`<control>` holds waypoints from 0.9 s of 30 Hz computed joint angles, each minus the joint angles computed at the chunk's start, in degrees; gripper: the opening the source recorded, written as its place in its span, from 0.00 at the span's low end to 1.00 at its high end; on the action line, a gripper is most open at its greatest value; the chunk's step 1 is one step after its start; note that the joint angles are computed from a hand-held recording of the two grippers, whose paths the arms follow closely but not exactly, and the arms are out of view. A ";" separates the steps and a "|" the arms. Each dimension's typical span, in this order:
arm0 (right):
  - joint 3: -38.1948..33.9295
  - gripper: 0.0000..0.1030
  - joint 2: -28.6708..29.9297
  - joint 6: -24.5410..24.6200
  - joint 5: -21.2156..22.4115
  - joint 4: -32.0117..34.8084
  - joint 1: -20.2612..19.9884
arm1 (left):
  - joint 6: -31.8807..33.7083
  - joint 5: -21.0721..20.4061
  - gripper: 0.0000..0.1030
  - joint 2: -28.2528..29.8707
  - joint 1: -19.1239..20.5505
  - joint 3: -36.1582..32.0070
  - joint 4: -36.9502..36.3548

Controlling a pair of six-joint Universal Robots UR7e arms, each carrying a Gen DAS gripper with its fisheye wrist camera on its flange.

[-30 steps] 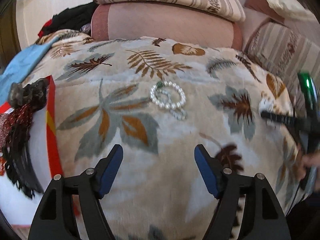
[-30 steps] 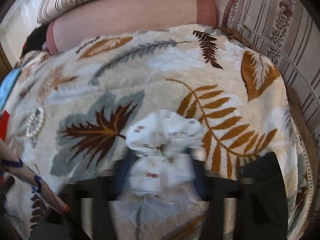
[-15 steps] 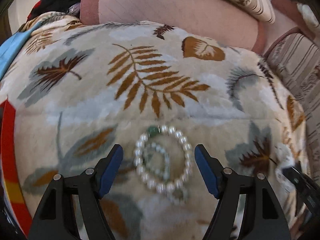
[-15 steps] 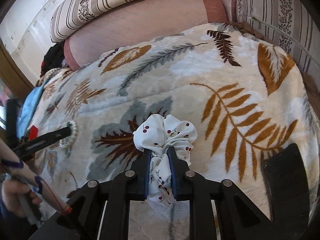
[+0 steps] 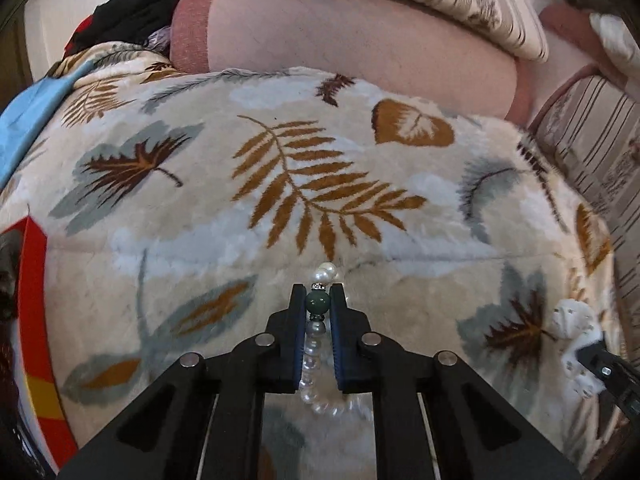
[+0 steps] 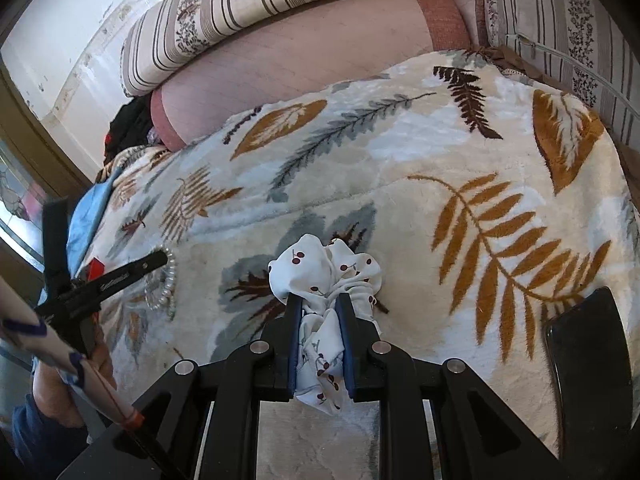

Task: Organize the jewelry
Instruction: 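Grasp the white polka-dot scrunchie with the right gripper while the left grasps the pearl bracelet, then lift the white scrunchie and pearl bracelet and hold them above the bed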

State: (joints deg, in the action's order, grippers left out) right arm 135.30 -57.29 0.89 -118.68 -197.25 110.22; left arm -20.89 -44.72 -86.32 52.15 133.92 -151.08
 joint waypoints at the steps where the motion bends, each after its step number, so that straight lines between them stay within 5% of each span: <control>1: 0.08 0.19 -0.10 -0.14 0.13 -0.26 0.14 | -0.38 -0.32 0.11 -1.23 -0.37 0.44 0.55; 7: 0.83 0.19 -0.33 -1.07 1.26 -2.43 1.06 | -3.37 -0.12 0.11 -12.00 -6.03 5.02 4.98; 14: 1.46 0.19 1.58 -5.07 2.79 -7.32 4.63 | -11.40 6.32 0.11 -25.24 -16.75 10.75 19.04; 18: 1.13 0.19 3.96 -7.59 2.80 -9.60 7.33 | -21.19 10.72 0.11 -34.42 -25.07 12.83 35.99; 27: 1.86 0.19 7.68 -6.38 2.48 -12.07 12.06 | -43.53 11.80 0.11 -47.94 -39.58 13.19 70.22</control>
